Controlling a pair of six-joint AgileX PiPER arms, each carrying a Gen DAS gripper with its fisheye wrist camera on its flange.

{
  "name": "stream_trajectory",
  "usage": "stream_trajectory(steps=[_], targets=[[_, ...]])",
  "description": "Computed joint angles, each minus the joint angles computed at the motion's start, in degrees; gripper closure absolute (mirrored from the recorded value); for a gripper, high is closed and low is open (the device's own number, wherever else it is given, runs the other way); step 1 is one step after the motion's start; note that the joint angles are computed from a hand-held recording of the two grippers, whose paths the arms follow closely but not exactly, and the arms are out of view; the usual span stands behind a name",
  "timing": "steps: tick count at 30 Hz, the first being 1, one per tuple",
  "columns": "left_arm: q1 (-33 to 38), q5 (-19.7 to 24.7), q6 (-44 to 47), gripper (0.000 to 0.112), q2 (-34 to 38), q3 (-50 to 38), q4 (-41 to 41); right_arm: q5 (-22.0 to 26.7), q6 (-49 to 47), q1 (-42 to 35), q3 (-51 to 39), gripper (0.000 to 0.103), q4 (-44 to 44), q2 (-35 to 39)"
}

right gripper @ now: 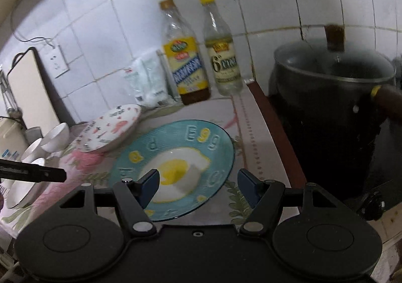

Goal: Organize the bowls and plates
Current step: 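Move both grippers toward the blue egg-print plate, then close both grippers on the blue egg plate rim and lift it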

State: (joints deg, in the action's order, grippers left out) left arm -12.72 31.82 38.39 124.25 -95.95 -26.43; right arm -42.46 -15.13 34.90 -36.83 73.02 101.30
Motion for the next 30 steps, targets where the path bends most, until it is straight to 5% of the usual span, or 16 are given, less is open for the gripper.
stream_trajectory(steps=[9,15,20,24,30], targets=[[-2.92,2.83,-10.94,0.025,9.64,-9.96,3.1,2.66,19.71,-8.95,0.07,0.032,-21.82,8.57],[-4.02,0.45,-4.26,0.026,11.72,-9.57,-1.66,1.34,21.75,-9.96,-1.52,0.059,-24.93,11.57],[-4.09,3.83,-2.72,0.05,13.37,-12.12,-4.41,3.12,22.2,-11.15,-2.76,0.063,-25.78,11.74],[-3.99,11.58,-7.34,0.07,16.09,-17.94,-5.13,5.12,19.59,-11.5,-3.63,0.071,-23.71,11.34],[-6.24,5.61,-6.45,0.079,13.63,-12.21,-4.86,5.02,24.23,-12.68,-2.34,0.077,-27.18,11.09]])
